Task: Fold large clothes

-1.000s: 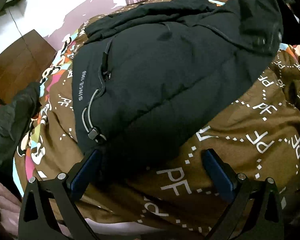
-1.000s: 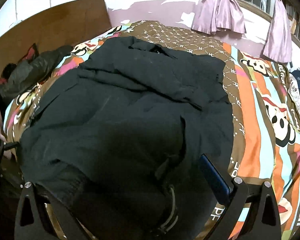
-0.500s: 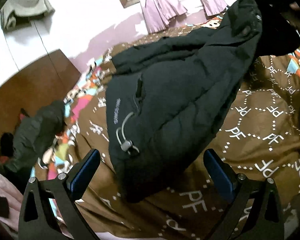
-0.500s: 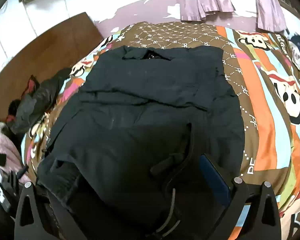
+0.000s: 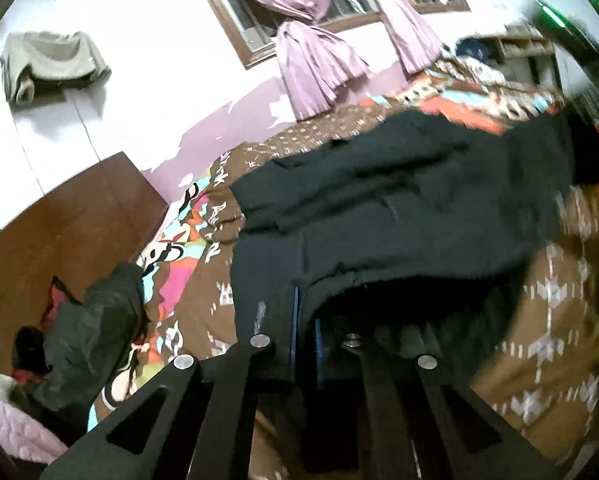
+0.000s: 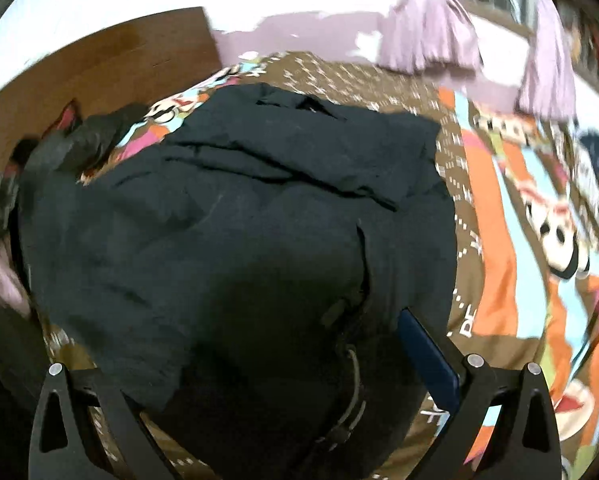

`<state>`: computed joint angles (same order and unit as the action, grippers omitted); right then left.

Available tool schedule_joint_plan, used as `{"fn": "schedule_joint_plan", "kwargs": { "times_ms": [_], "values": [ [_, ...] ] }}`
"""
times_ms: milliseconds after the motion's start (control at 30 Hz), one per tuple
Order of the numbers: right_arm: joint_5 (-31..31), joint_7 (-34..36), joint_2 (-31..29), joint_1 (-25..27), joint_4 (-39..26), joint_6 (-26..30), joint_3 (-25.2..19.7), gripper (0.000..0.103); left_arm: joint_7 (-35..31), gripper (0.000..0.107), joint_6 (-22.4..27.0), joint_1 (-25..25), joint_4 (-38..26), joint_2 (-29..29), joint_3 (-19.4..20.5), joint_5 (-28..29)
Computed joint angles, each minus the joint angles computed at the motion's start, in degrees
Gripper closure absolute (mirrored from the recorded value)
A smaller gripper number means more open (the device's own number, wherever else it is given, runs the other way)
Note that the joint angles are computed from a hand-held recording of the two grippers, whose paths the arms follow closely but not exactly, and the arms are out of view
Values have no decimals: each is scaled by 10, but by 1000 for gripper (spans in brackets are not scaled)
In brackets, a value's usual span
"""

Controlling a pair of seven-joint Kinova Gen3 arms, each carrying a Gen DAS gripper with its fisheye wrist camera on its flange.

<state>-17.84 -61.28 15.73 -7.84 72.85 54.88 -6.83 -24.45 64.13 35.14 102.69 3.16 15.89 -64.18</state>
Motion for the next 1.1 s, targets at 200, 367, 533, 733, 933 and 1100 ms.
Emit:
{"fn": "schedule_joint_plan", "kwargs": {
  "times_ms": [200, 367, 533, 733, 933, 1100],
  "values": [
    [10, -6, -9, -7, 34, -34, 4, 0, -140, 102, -87, -91, -104, -11, -16, 118],
    [-29, -49, 31, 16, -18, 8, 3, 0, -256, 102, -102, -86, -121, -25, -27, 212],
    [-22, -54, 40, 12, -29, 25, -3, 0, -329, 101, -114, -117, -64, -61, -11, 315],
    [27, -44, 24, -14, 4, 18, 0, 0, -412, 73, -90, -120, -25, -47, -18, 414],
    [13, -52, 32, -7, 0, 30, 0, 0, -407, 40, -25, -54, -30, 17, 7, 329],
    [24, -50, 33, -16, -4, 32, -2, 0, -379, 36, 17, -2, -46, 71, -18, 291]
  ]
}}
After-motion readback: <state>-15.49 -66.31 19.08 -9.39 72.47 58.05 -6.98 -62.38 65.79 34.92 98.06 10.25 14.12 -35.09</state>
